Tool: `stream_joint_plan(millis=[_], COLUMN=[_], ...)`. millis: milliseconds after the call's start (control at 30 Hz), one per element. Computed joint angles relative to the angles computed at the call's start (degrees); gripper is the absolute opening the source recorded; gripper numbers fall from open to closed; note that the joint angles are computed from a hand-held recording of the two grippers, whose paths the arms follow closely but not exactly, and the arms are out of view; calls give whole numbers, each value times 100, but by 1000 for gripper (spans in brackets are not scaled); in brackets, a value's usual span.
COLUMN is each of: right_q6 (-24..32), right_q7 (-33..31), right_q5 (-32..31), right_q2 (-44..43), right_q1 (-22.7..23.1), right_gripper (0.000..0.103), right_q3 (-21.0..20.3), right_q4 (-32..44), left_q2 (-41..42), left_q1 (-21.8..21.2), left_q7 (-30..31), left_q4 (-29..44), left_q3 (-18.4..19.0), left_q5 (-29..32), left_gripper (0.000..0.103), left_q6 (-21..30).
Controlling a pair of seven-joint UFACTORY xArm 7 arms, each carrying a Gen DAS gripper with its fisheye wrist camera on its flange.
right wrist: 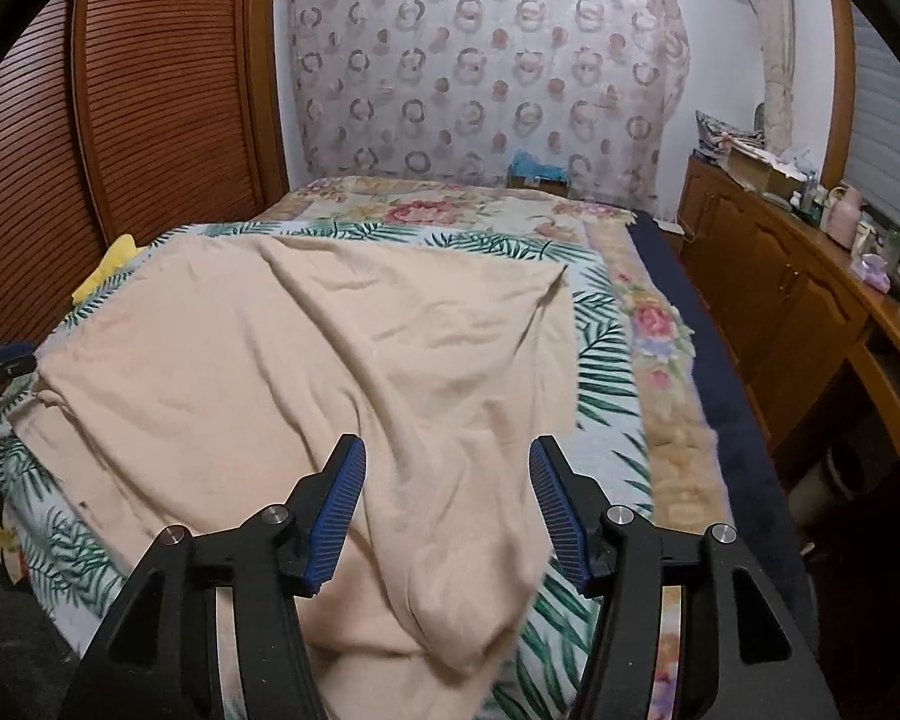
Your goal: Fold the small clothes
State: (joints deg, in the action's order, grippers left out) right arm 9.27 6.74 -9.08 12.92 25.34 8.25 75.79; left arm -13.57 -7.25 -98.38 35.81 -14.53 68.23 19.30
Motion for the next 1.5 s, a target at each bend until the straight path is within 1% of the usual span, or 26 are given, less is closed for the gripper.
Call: stream_joint_plan(millis=[33,67,167,267,400,467,500,567,633,800,867,933,1000,1033,1067,1133,1167,1200,1333,1400,1500], right_q6=[14,55,222,413,656,717,684,698,674,678,672,644,625,627,628,626,626,625,622,621,620], right_q7=[174,233,216,90,31,154,145,70,-6,-58,-76,-94,-150,-145,-135,-165,-167,-167,-179,-186,-195], right_q5=[-210,-284,-259,-114,-108,-250,-236,-164,-62,91,126,154,203,203,190,207,210,211,223,229,237], right_q2=[105,198,420,432,519,563,534,533,505,515,500,485,511,513,509,538,538,546,553,553,551], right_q1=[134,175,158,95,143,248,229,174,111,72,65,58,26,37,51,41,44,49,52,50,48], right_gripper=[59,59,59,59,59,59,59,59,61,63,63,63,63,63,63,63,63,63,63,63,63], right_q3=[-147,-191,-162,-49,-46,-158,-139,-80,-22,16,22,29,50,40,24,30,26,23,20,21,23], right_q4=[110,231,500,555,651,687,652,676,636,639,615,577,588,592,588,616,616,623,629,627,626], left_q2=[18,37,34,38,-15,-75,-99,-151,-159,-14,42,97,220,265,306,350,342,305,60,-16,-22], left_q1=[-15,-25,-51,-49,-45,-6,5,48,68,105,94,107,65,26,-17,-79,-84,-58,-30,-49,-63], left_q7=[46,50,64,1,-100,-246,-230,-227,-149,116,170,115,155,183,245,397,434,316,-80,-128,-131], left_q4=[-4,2,-16,-66,-132,-203,-248,-290,-304,-269,-207,-171,-51,-5,35,72,82,102,230,353,536], left_q3=[2,-8,1,8,-14,4,43,20,-24,-15,-66,-61,-87,-76,-42,67,112,101,-22,-78,-93], left_q5=[-49,-63,-124,-111,-58,97,75,8,-103,-409,-432,-323,-251,-239,-248,-331,-325,-181,254,364,507], left_gripper=[76,76,76,76,76,61,51,39,36,36,36,36,35,27,12,7,6,6,6,6,6], left_q6=[25,52,68,45,79,-125,-260,-300,-247,-267,-177,-291,-188,-123,-106,-185,-281,-335,-281,-202,-234])
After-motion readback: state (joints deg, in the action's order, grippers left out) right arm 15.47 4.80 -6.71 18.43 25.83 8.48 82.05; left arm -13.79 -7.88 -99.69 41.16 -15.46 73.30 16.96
